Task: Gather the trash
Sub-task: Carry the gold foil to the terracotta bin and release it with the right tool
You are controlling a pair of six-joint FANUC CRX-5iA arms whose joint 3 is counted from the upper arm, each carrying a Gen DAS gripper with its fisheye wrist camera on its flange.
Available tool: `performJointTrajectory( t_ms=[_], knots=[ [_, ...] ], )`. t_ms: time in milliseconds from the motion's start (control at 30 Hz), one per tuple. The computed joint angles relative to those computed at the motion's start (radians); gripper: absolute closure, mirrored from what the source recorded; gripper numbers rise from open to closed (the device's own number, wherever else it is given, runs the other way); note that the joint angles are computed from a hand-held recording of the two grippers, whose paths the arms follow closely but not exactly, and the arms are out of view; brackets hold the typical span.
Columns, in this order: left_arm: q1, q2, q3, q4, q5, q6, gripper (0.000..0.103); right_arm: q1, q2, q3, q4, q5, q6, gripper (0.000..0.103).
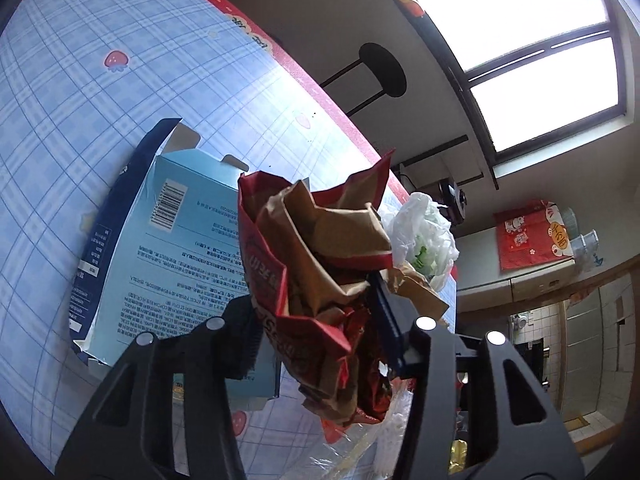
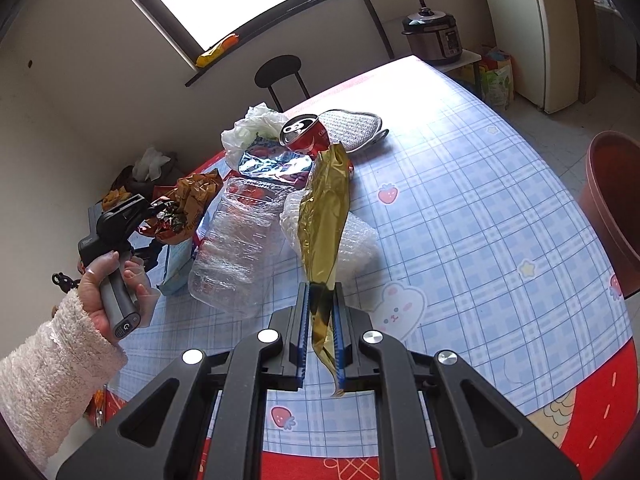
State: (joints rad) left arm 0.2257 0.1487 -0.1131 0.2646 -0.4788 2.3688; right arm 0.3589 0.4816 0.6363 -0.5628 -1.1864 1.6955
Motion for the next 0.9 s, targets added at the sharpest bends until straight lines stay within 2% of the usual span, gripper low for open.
performJointTrajectory(
  t_ms=[67, 300, 400, 500, 700, 900],
  knots=[
    [-0.015, -0.021, 0.013, -0.057, -0.006, -0.012, 0.054, -0.003, 0.002, 0.005, -0.009, -0.002, 0.0, 0.092],
    [-0.103, -0.11, 0.082, -0.284, -0.13, 0.032, 0.054, -0.013, 0.001, 0.024, -0.051, -0.004, 0.015, 0.092],
    [-0.169, -0.133, 0.126, -0.394, -0.211, 0.086, 0.054, -0.015, 0.0, 0.026, -0.058, 0.002, 0.019, 0.092],
    [-0.233, -0.156, 0.141, -0.469, -0.261, 0.159, 0.053, -0.022, 0.005, 0.035, -0.072, 0.003, 0.011, 0.092],
    [-0.338, -0.162, 0.186, -0.571, -0.359, 0.28, 0.053, -0.042, 0.016, 0.055, -0.118, -0.012, 0.013, 0.092],
    [-0.458, -0.095, 0.323, -0.694, -0.523, 0.37, 0.053, -0.092, 0.042, 0.1, -0.175, -0.045, 0.053, 0.092]
  ],
)
